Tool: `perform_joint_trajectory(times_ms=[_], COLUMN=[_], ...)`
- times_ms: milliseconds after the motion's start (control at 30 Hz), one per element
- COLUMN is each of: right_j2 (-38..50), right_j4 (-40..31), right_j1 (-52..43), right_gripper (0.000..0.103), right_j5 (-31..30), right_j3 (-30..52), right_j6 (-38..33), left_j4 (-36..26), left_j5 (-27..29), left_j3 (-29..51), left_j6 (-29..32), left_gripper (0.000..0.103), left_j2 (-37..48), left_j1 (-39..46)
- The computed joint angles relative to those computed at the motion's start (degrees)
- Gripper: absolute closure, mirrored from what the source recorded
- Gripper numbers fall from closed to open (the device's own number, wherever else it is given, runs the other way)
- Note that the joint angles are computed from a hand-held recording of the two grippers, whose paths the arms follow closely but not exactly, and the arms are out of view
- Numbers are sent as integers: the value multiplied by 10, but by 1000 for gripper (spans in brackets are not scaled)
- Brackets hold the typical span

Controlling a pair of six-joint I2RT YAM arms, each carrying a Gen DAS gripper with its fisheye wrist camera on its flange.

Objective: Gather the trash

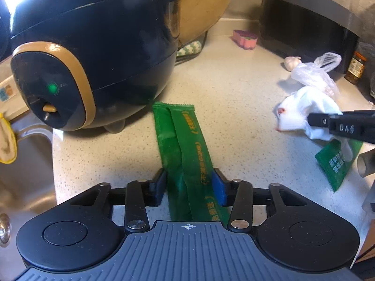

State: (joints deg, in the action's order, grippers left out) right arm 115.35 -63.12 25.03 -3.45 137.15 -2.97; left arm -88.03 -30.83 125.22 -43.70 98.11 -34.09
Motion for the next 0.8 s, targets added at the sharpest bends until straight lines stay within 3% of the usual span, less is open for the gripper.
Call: perform_joint_trajectory(times_ms=[33,67,300,467,600,733,800], right_j2=[-22,-42,-147,-259,-347,-420,-463], right_j4=[16,27,6,-3,-39,-108,-137], right_j1=[2,4,-6,-7,-15,-48,-71], right_gripper=[91,92,92,92,91,91,91], right_j5=[-7,-13,-21,87,194,248,262], right_j3=[-26,-44,-55,-126,-207,-263,-302], right_j6=[10,18,89,114,148,207,236], left_j4=[16,28,121,150,156,142,149], left_j5=[-1,1,34,93,189,272,301], left_j3=[-14,-21,-11,89,161,216,205], left_j6=[3,5,90,168,203,228,234], left_gripper=[82,84,86,86,86,86,86], left_j2=[-12,-21,-55,-2,54,111,122], left_j1=[0,1,-7,-47,-84,-114,-134])
